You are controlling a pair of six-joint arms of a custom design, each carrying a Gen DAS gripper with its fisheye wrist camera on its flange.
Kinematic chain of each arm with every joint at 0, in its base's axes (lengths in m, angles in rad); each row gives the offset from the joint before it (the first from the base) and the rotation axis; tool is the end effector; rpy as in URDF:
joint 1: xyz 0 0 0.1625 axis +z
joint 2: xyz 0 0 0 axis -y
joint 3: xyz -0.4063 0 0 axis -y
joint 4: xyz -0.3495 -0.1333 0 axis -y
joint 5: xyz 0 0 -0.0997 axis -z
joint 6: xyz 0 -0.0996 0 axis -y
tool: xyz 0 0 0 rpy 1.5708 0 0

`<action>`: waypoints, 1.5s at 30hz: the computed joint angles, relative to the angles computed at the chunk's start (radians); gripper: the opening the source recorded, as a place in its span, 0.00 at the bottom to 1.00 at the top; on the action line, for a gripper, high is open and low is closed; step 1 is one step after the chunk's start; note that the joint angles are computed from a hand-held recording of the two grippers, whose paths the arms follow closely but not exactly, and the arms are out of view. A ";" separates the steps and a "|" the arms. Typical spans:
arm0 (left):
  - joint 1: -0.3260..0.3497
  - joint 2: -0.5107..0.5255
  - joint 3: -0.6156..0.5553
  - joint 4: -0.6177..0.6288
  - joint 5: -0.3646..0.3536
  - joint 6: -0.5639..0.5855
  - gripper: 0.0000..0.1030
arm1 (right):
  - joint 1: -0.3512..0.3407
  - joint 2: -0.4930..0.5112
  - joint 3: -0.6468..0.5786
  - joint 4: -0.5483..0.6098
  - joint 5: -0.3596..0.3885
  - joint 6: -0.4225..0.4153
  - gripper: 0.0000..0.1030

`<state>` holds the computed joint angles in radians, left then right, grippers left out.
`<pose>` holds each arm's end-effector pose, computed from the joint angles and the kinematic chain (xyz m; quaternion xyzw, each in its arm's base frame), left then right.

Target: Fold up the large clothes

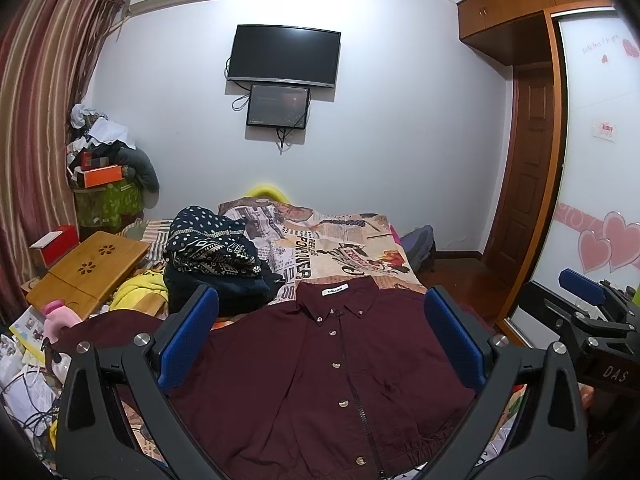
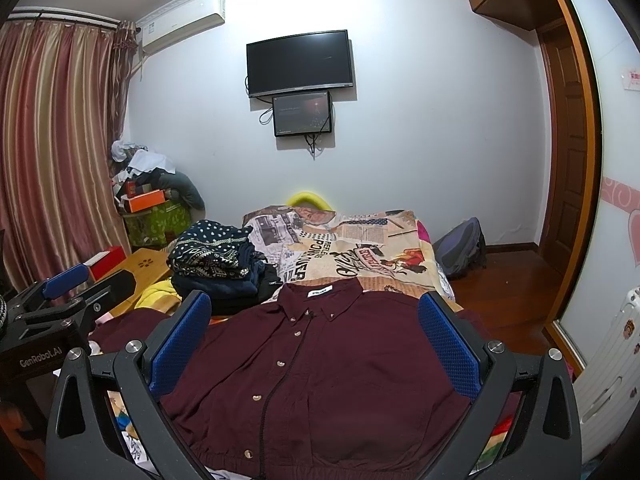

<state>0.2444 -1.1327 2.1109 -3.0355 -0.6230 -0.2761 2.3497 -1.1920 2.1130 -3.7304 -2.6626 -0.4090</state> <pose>-0.4167 -0.3247 0.2358 0.3379 0.8023 -0.4672 0.1543 0.3394 -0.2799 0.3410 0.1397 -0.7454 0.5654 0.3243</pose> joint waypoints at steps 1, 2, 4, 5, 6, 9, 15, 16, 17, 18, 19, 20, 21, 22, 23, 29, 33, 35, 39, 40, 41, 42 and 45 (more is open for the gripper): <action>0.001 0.001 -0.001 0.001 0.001 0.001 1.00 | 0.001 0.001 0.000 -0.002 -0.001 -0.001 1.00; 0.001 0.002 -0.002 0.000 0.002 0.002 1.00 | -0.001 0.001 0.000 -0.001 0.002 0.001 1.00; 0.000 0.000 0.002 -0.004 0.003 0.002 1.00 | -0.004 -0.001 0.001 0.001 0.005 0.004 1.00; 0.000 0.000 0.004 -0.006 0.002 0.003 1.00 | -0.005 0.000 0.001 0.002 0.006 0.004 1.00; 0.001 0.000 0.004 -0.006 0.002 0.003 1.00 | -0.005 0.000 0.002 0.000 0.005 0.002 1.00; 0.002 -0.001 0.003 0.000 0.003 -0.001 1.00 | -0.009 -0.003 0.003 0.009 0.009 0.007 1.00; 0.020 0.006 -0.004 -0.005 -0.004 0.006 1.00 | -0.021 -0.004 0.000 0.041 0.015 0.025 1.00; 0.025 0.006 -0.006 -0.006 -0.007 0.009 1.00 | -0.023 -0.004 -0.002 0.046 0.016 0.028 1.00; 0.030 0.008 -0.008 -0.008 -0.007 0.012 1.00 | -0.027 -0.003 -0.005 0.053 0.017 0.029 1.00; 0.035 0.011 -0.012 -0.008 -0.005 0.012 1.00 | -0.030 -0.002 -0.008 0.057 0.017 0.029 1.00; 0.040 0.012 -0.015 -0.009 -0.004 0.012 1.00 | -0.035 0.001 -0.013 0.062 0.017 0.029 1.00; 0.048 0.014 -0.018 -0.012 -0.005 0.015 1.00 | -0.041 -0.001 -0.013 0.066 0.021 0.030 1.00; 0.057 0.016 -0.022 -0.014 -0.001 0.017 1.00 | -0.048 0.000 -0.017 0.072 0.024 0.032 1.00; 0.065 0.018 -0.025 -0.020 0.004 0.022 1.00 | -0.053 0.000 -0.019 0.074 0.027 0.033 1.00; 0.072 0.022 -0.029 -0.026 0.009 0.026 1.00 | -0.061 0.002 -0.024 0.081 0.031 0.034 1.00; 0.149 0.030 -0.060 -0.078 0.077 0.091 1.00 | -0.108 0.016 -0.058 0.098 0.046 0.020 1.00; 0.214 0.053 -0.091 -0.139 0.198 0.128 1.00 | -0.151 0.025 -0.078 0.138 0.056 0.047 1.00; 0.260 0.064 -0.103 -0.175 0.248 0.147 1.00 | -0.173 0.024 -0.082 0.175 0.065 0.082 1.00; 0.354 0.049 -0.120 -0.098 0.283 0.061 1.00 | -0.212 0.031 -0.096 0.263 0.080 0.147 1.00; 0.381 0.037 -0.121 -0.071 0.273 0.032 1.00 | -0.219 0.039 -0.103 0.276 0.077 0.153 1.00; 0.413 0.021 -0.123 -0.029 0.262 -0.010 1.00 | -0.227 0.048 -0.111 0.292 0.073 0.160 1.00; 0.446 0.006 -0.127 0.023 0.259 -0.069 1.00 | -0.234 0.057 -0.119 0.305 0.068 0.166 1.00; 0.543 -0.045 -0.141 0.206 0.229 -0.266 1.00 | -0.255 0.072 -0.134 0.364 0.059 0.196 1.00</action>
